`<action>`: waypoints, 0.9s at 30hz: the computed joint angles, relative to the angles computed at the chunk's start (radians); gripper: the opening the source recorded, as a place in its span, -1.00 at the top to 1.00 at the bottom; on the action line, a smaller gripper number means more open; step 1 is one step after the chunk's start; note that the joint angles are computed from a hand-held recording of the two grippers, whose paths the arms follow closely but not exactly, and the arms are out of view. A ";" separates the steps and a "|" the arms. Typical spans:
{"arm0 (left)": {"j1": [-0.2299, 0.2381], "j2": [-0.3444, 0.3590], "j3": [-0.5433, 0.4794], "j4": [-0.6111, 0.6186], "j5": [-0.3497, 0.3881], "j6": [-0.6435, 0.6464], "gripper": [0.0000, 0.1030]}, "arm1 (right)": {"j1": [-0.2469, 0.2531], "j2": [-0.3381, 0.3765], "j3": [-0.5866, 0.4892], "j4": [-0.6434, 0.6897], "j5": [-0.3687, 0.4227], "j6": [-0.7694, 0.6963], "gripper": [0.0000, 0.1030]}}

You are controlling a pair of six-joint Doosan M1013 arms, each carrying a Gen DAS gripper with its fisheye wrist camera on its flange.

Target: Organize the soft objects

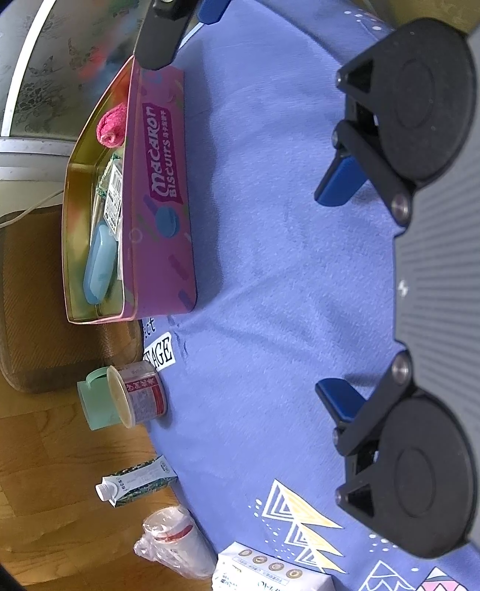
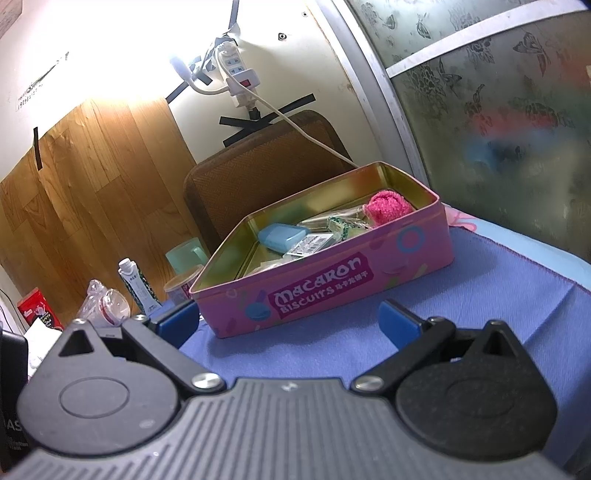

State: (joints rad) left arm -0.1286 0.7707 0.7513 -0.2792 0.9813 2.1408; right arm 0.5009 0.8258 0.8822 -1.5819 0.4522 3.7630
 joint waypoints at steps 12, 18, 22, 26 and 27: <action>-0.004 -0.002 0.008 0.009 0.001 0.006 -1.00 | -0.001 0.003 0.000 0.005 0.000 0.006 -1.00; -0.004 -0.003 0.009 0.012 -0.001 0.004 -1.00 | -0.001 0.003 -0.001 0.009 -0.001 0.004 -1.00; -0.004 -0.003 0.010 0.011 -0.003 0.007 -1.00 | 0.000 0.003 -0.001 0.014 0.003 0.005 -1.00; -0.004 -0.003 0.010 0.011 -0.003 0.006 -1.00 | 0.001 0.003 -0.001 0.017 0.004 0.005 -1.00; -0.004 -0.003 0.010 0.011 -0.003 0.006 -1.00 | 0.000 0.003 -0.001 0.017 0.003 0.005 -1.00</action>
